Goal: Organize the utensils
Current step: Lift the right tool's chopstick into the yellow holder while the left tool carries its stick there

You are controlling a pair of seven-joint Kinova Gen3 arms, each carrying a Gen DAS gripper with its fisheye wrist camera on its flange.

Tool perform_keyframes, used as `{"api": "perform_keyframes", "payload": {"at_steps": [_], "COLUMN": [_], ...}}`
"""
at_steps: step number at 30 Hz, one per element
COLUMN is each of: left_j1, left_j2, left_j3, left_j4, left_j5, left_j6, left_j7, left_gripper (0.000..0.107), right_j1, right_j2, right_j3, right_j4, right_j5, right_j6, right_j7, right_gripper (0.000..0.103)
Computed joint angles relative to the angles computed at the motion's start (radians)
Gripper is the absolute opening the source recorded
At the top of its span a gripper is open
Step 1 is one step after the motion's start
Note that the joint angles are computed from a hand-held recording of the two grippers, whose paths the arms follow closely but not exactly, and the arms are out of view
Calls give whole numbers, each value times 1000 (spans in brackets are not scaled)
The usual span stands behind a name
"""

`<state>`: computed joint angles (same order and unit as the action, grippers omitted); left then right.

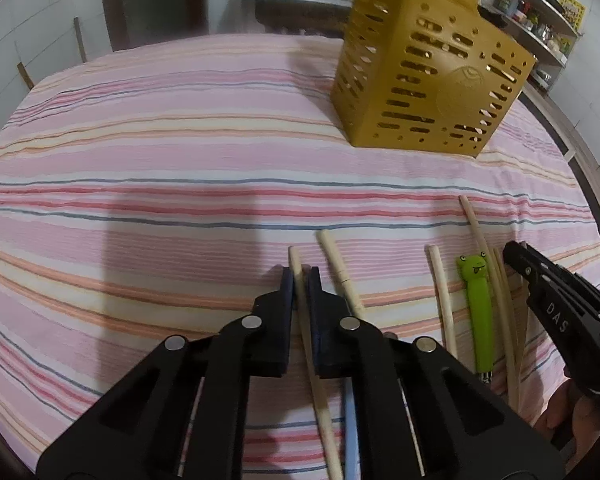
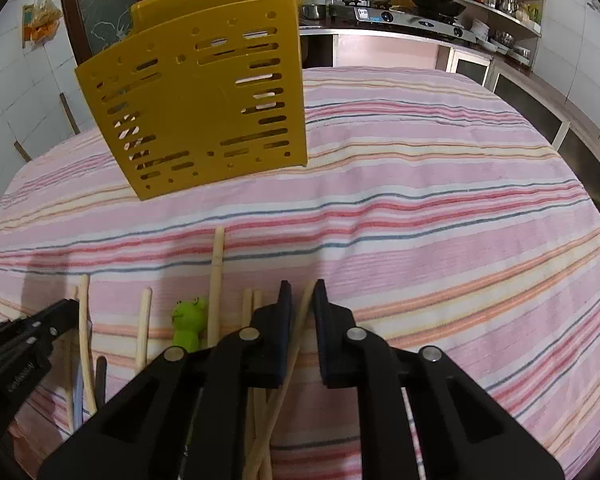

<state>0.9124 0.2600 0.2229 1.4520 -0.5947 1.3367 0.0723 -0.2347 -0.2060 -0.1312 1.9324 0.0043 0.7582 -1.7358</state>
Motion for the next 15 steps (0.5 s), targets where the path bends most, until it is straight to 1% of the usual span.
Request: {"api": "perform_keyframes", "payload": {"at_steps": [3,5,8,12,15], "left_j1": [9,14,37,102,163], "left_j2": [4,-12,-24,-34,-44], "left_j3": [0,1,9,32,55], "left_j4": [-9,10,19,12,7], "left_j5": [-4,-11,-47,-149,-238], "left_j6": [11,-4,14,94,169], "left_j7": [-1,23,74,150,222], "left_gripper": [6,6,5,5,5], "right_j1": [-8,-9,-17,-35,-42], "right_j2": [-7,-19,-51,-112,-166], "right_j3": [20,30,63,111,127], "right_j4": [0,4,16,42,64], "right_j5": [-31,-49,-105,-184,-216], "right_j6": [-6,-16,-39,-77,-113], "right_j7": [34,56,113,200,242], "right_gripper": [11,11,10,6,6]}}
